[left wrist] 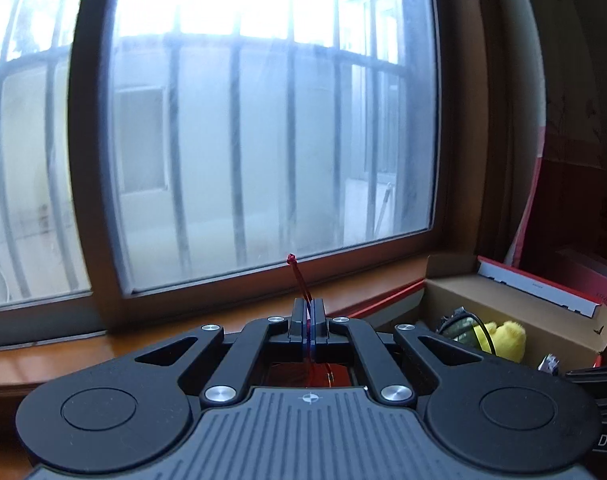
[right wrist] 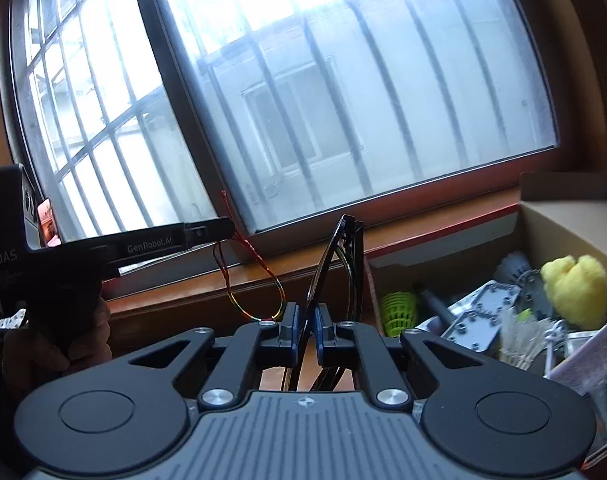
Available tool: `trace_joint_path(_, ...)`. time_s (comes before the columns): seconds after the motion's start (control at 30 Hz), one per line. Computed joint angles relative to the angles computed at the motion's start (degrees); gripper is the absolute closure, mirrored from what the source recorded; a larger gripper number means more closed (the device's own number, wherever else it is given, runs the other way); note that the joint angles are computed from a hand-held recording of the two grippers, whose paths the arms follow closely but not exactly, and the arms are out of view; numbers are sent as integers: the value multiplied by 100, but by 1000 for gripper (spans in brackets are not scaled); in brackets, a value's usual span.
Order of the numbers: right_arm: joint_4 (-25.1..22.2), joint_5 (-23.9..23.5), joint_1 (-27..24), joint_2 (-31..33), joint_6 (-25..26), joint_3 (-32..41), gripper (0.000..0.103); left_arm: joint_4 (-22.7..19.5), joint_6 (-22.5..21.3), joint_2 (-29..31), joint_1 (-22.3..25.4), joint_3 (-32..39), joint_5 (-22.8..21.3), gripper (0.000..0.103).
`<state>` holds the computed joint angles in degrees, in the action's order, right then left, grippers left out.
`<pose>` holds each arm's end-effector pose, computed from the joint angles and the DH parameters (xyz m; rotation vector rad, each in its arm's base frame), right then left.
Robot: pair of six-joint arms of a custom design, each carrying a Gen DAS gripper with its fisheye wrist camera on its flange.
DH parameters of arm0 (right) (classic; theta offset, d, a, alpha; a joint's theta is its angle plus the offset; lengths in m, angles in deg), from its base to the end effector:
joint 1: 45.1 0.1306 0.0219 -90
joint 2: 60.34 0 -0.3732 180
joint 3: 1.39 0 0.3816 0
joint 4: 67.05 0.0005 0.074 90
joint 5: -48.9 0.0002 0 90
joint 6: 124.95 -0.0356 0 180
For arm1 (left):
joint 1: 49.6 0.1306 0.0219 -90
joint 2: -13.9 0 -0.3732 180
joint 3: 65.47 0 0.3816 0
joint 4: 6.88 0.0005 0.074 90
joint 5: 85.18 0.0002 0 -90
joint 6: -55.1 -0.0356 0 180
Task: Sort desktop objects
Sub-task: 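Open both tools over the box to drop the string and glasses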
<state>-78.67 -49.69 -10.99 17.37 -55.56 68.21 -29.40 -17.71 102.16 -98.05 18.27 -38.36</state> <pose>0.3475 0.2412 0.4044 -0.3380 1.9621 0.7756 0.3362 -0.3433 0.4279 0.0669 1.9075 0.0013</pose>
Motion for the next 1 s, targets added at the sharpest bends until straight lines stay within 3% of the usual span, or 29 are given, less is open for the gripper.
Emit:
trace_joint_path(0.53, 353, -317, -1100, -216, -63, -366, 94, -88, -589, 1587, 45, 1758, 590, 99)
trace_joint_path(1.0, 234, -501, -1703, 729, 134, 260, 94, -791, -351, 2974, 376, 3143, 1403, 99)
